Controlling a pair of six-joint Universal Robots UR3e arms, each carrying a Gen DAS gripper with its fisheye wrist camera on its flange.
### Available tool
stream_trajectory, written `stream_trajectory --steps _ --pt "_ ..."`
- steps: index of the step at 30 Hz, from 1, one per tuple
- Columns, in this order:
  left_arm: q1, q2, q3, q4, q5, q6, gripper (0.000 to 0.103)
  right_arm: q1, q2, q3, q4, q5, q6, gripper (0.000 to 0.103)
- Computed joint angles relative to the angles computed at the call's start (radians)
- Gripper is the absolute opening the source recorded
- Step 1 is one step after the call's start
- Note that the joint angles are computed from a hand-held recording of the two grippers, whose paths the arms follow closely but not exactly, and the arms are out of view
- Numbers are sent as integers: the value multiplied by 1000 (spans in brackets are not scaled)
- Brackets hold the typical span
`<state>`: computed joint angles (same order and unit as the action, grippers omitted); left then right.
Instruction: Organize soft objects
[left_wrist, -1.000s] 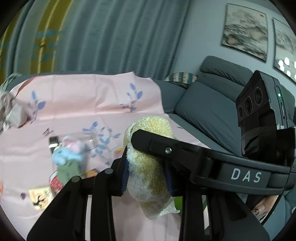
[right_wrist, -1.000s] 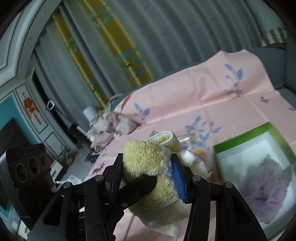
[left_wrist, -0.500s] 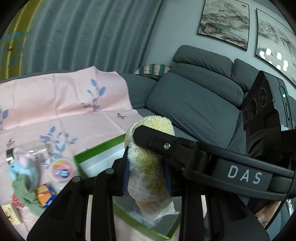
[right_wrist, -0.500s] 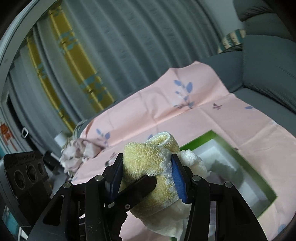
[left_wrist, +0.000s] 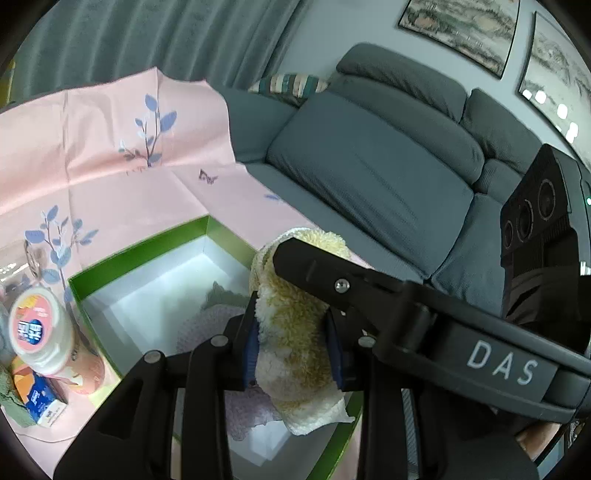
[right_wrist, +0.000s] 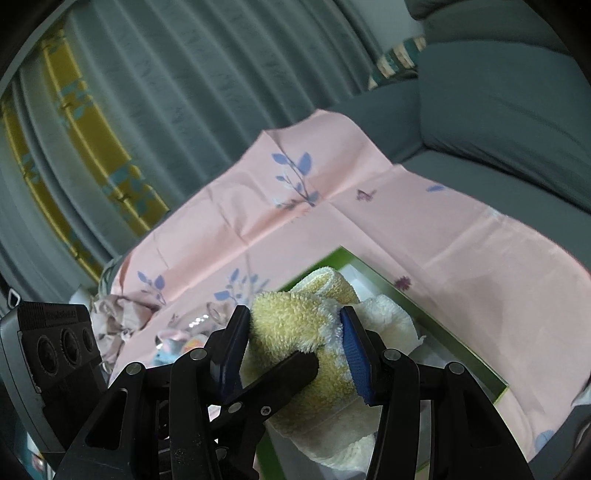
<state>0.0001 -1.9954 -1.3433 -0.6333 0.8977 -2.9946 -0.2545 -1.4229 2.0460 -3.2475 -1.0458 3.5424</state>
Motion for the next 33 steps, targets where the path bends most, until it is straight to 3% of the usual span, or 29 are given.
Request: stream_trajectory --steps 4,17,26,33 --pt "-21 -47 62 -63 25 -3 29 -24 28 2 19 20 4 53" --pt "-85 -215 332 -367 217 -13 30 19 156 -145 254 -66 -36 53" --pt "-95 -296 468 -488 285 -20 33 36 189 -194 325 -97 -45 53" --pt "-106 -323 502 -495 311 -33 34 43 199 -212 352 -125 -44 53"
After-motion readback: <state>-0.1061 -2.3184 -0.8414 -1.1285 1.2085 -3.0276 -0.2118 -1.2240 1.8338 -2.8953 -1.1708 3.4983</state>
